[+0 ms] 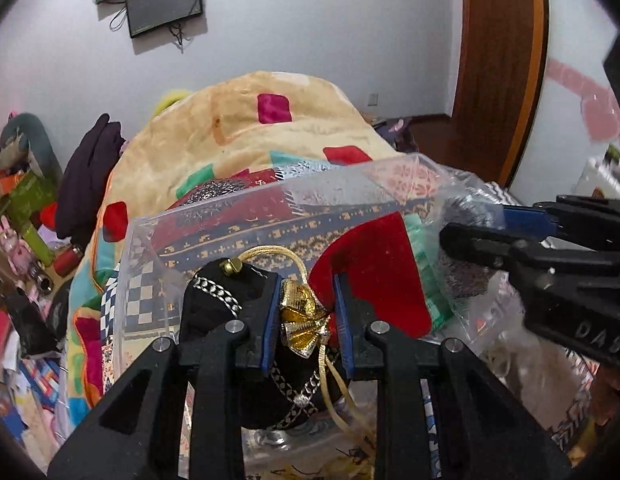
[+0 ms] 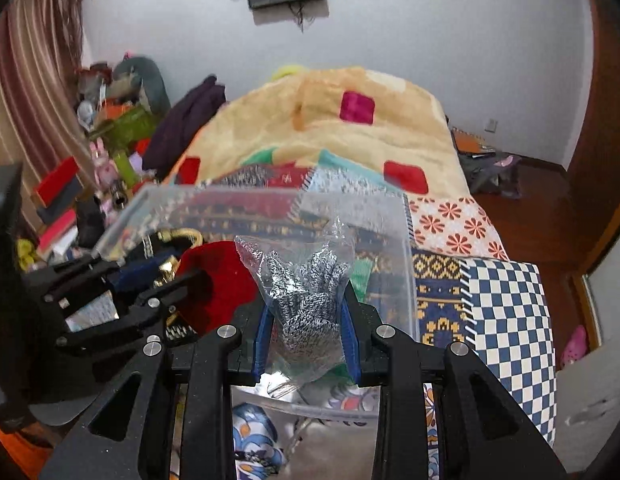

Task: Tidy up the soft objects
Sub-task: 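Carry the red pouch and glove bag into the clear box and release both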

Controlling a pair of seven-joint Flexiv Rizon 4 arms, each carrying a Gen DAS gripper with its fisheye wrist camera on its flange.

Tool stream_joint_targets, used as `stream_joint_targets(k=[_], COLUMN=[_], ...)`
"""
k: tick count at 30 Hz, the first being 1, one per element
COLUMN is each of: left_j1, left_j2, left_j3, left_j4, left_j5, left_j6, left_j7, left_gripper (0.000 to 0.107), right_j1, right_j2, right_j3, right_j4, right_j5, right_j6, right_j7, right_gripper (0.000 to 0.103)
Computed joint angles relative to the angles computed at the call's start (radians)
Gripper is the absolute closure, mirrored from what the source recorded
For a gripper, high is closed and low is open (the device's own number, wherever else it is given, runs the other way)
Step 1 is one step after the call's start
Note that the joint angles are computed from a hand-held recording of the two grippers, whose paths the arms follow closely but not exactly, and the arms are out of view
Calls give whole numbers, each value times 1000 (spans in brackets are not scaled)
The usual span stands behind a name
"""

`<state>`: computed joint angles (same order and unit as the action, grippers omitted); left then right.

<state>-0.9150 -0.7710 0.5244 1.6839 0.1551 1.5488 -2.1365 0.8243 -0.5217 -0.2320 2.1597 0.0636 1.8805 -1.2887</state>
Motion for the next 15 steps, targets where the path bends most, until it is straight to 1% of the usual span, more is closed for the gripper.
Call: stream_joint_targets(k=[1, 2, 4, 6, 8, 10, 11, 12, 13, 15], left_j1=[-3, -3, 19, 48, 60, 44, 26, -6, -35, -113], left_j2=[0, 1, 15, 36, 56, 76, 81, 88, 91, 94], left_j3=[3, 2, -27, -63, -79, -63, -46, -13, 17, 97], left_j4=[1, 1, 14, 37, 69, 106, 119, 138, 153, 186], left_j5=[3, 4, 3, -6, -22, -39, -48, -57, -68, -94], left_j6=[0, -2, 8, 29, 65, 109, 121, 141, 160, 198], left_j7=[0, 2, 11, 19, 23, 26, 29, 25, 24, 19], left_gripper=[81, 77, 73, 67, 66, 64, 60, 54, 51, 42], right_j1=[5, 15, 1, 4, 21, 47, 62, 76, 87, 85], right_j2=[1, 2, 10, 22, 36, 51, 63, 72, 87, 113], right_j3=[-5, -15, -3, -8, -26, -49, -61, -70, -76, -62], right_j4=[0, 3, 6, 18, 36, 60, 76, 86, 103, 122], right_j5=[-4, -8, -31, -48, -52, -39, -26, -10, 9, 39], right_j6=[-13, -25, -49, -56, -43, -12, 7, 19, 39, 60], right_j7=[-4, -6, -6, -5, -7, -21, -33, -47, -64, -93], right_gripper=[75, 75, 73, 69, 64, 57, 51, 47, 45, 36])
